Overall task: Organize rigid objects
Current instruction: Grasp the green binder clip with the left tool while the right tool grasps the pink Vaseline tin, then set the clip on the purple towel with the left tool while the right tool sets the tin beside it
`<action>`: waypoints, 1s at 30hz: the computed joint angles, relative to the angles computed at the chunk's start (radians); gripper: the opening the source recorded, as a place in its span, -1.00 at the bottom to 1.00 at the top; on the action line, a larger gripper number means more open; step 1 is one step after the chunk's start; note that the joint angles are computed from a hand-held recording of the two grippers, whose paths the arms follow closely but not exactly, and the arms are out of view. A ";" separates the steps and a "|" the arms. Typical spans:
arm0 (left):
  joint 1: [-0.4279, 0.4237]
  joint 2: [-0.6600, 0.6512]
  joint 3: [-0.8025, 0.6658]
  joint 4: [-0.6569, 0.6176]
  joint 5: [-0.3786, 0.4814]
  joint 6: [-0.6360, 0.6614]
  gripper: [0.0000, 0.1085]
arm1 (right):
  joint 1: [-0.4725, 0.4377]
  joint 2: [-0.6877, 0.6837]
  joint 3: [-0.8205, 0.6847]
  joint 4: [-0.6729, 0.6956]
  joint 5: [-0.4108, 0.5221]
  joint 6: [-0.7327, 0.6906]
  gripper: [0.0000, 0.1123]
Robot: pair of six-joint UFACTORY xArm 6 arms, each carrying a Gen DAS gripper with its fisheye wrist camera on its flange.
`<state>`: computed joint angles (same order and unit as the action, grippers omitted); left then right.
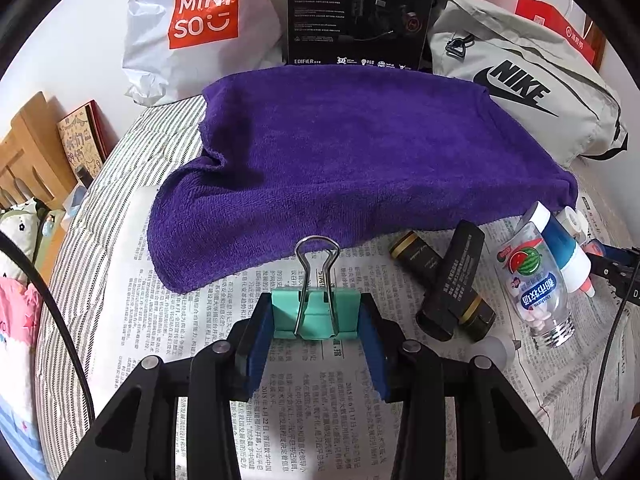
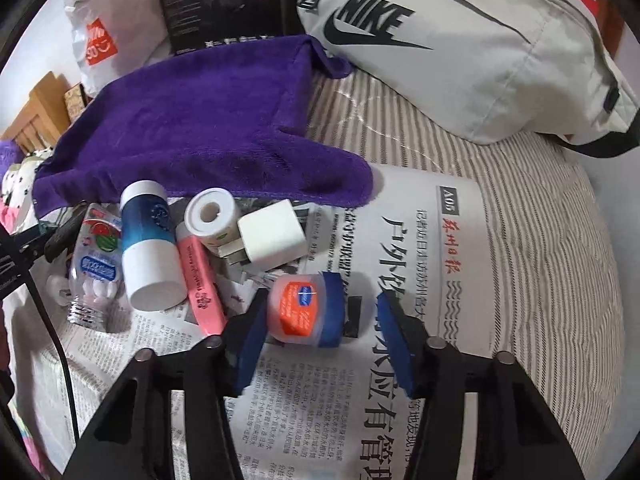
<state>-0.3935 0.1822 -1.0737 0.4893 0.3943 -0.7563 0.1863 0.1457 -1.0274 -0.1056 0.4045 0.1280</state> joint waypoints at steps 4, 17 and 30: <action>-0.001 0.003 -0.010 -0.028 0.012 0.032 -0.28 | -0.006 -0.005 -0.007 0.064 0.020 -0.057 -0.35; 0.011 -0.055 0.024 -0.104 0.017 0.090 -0.28 | -0.006 -0.070 0.028 0.275 0.034 -0.233 -0.35; 0.029 -0.077 -0.059 -0.109 0.022 0.153 -0.28 | 0.028 -0.064 -0.057 0.317 0.014 -0.329 -0.35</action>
